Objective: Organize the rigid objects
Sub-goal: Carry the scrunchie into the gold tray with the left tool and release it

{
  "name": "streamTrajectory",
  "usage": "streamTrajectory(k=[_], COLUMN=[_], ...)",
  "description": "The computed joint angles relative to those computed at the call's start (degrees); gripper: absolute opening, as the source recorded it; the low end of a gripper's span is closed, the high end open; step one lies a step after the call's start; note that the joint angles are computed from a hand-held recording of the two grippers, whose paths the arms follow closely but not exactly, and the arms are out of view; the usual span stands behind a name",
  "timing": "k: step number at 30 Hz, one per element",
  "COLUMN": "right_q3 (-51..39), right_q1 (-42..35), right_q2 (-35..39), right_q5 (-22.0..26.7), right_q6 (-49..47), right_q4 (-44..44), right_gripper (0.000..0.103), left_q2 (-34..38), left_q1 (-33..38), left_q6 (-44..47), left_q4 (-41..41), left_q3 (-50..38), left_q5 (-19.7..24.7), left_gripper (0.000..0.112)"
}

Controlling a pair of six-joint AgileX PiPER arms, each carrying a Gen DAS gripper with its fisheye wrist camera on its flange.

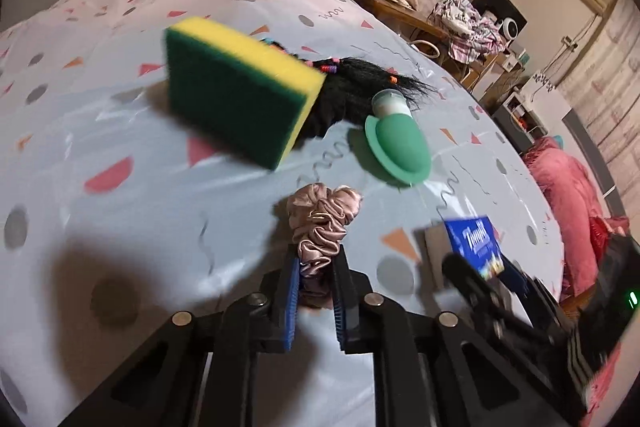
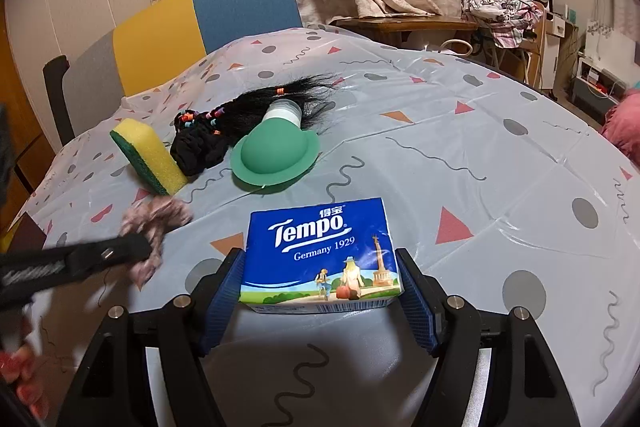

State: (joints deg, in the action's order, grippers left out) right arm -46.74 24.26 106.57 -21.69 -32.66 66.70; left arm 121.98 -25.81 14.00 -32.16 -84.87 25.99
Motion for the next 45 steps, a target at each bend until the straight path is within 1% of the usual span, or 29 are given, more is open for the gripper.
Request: streamTrajectory(k=[3, 5, 8, 13, 17, 19, 23, 26, 31, 34, 38, 45], right_q3=[-0.12, -0.21, -0.49, -0.71, -1.33, -1.52, -2.0, -2.65, -3.51, -3.95, -4.85, -6.09], right_q1=[0.12, 0.2, 0.42, 0.68, 1.27, 1.41, 1.85, 2.36, 2.72, 3.15, 3.72, 4.46], right_q2=[0.03, 0.05, 0.15, 0.2, 0.39, 0.46, 0.62, 0.89, 1.26, 1.42, 1.8, 2.38], right_q5=[-0.18, -0.29, -0.52, -0.9, -1.71, -1.92, -2.46, -3.19, -3.76, -4.39, -5.35, -6.74], right_q6=[-1.02, -1.61, -2.86, -4.63, -8.26, -9.2, -11.71, -14.66, -18.3, -19.94, -23.61, -28.43], right_q4=[0.98, 1.61, 2.95, 4.81, 8.45, 9.39, 11.85, 14.6, 17.88, 19.47, 22.76, 27.14], right_gripper=[0.073, 0.073, 0.073, 0.073, 0.073, 0.073, 0.073, 0.073, 0.073, 0.073, 0.073, 0.073], left_q2=[-3.96, -7.01, -11.21, -18.63, -24.01, -26.84, -32.99, -36.59, -40.11, -40.93, -39.21, -34.44], left_q1=[1.32, 2.52, 4.17, 8.55, 12.53, 15.16, 22.83, 28.52, 38.85, 46.44, 55.66, 67.31], left_q6=[5.64, 12.12, 19.91, 30.24, 35.42, 37.22, 41.21, 42.82, 45.46, 47.35, 50.46, 53.82], left_q4=[-6.73, -13.84, -21.86, -32.1, -36.89, -38.08, -40.48, -40.4, -39.85, -38.89, -38.02, -36.13], left_q3=[6.73, 11.7, 17.58, 25.55, 30.4, 32.78, 37.75, 40.52, 43.69, 44.9, 45.13, 43.53], left_q5=[-1.26, -2.04, -2.39, -1.05, 0.51, 1.72, 5.49, 7.65, 11.4, 13.79, 16.13, 17.27], left_gripper=[0.012, 0.012, 0.012, 0.012, 0.012, 0.012, 0.012, 0.012, 0.012, 0.012, 0.012, 0.012])
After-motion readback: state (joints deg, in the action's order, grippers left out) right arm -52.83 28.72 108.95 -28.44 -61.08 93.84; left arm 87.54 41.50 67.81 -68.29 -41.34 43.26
